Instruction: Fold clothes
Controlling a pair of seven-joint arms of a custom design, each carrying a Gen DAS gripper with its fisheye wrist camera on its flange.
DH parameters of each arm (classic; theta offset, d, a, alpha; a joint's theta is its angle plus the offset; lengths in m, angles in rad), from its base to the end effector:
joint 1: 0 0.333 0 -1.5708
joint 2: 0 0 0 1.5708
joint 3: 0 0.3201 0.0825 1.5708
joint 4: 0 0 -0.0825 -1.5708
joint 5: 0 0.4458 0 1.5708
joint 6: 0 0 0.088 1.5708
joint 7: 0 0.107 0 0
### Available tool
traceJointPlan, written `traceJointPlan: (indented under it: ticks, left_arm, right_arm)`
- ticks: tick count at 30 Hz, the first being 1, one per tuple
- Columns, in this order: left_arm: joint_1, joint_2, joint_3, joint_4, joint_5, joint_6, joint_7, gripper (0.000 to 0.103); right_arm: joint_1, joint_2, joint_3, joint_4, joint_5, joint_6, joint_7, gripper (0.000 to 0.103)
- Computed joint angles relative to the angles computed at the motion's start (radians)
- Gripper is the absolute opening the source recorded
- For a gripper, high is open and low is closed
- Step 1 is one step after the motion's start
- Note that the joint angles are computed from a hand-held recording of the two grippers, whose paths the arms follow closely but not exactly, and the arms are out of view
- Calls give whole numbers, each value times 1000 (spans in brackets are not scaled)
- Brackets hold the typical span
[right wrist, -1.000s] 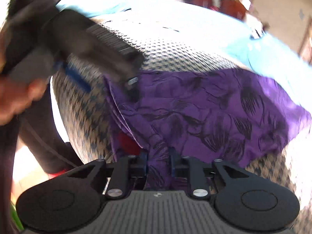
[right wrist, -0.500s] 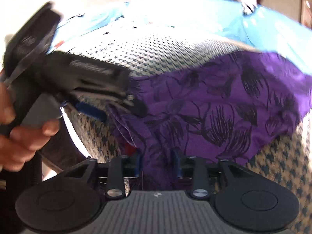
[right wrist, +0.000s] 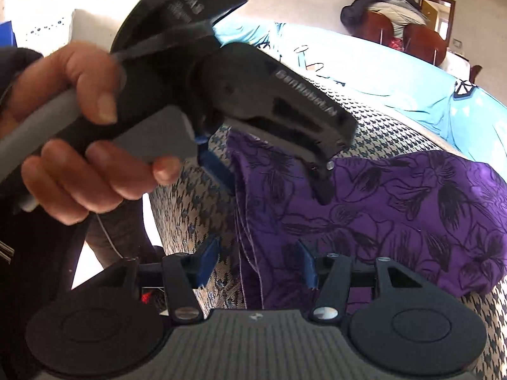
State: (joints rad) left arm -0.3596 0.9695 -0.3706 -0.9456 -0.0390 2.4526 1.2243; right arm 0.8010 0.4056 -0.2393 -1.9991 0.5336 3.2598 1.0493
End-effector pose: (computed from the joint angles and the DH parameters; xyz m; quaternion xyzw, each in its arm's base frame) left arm 0.7486 -0.4780 0.3548 0.6297 -0.7079 0.3134 0.0644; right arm 0.6067 0.3352 0.3187 -0.8008 0.4292 -0.2558 0.3303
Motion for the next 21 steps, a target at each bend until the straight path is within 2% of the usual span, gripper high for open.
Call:
traceJointPlan:
  ticks: [3, 8, 12, 16, 17, 20, 21]
  left_arm:
    - [-5, 18, -1, 36, -1, -18, 5, 103]
    - [-20, 51, 6, 102, -7, -52, 6, 103]
    - [-20, 60, 2, 119, -24, -57, 7, 103]
    - [-24, 63, 8, 131, -30, -68, 3, 103]
    - [-23, 57, 8, 121, -30, -62, 4, 103]
    - [-17, 35, 9, 86, -28, -44, 10, 103]
    - [-15, 27, 9, 73, -26, -39, 11, 103]
  right_arm:
    - [86, 34, -93, 20, -26, -22, 8, 50]
    - [300, 134, -335, 56, -84, -51, 85, 44]
    - [342, 164, -383, 54, -106, -37, 94, 44]
    - [361, 183, -400, 56, -83, -22, 78, 43]
    - [362, 186, -400, 59, -71, -20, 77, 40]
    - [404, 222, -447, 75, -23, -16, 93, 19]
    - [404, 227, -451, 83, -6, -22, 103, 16]
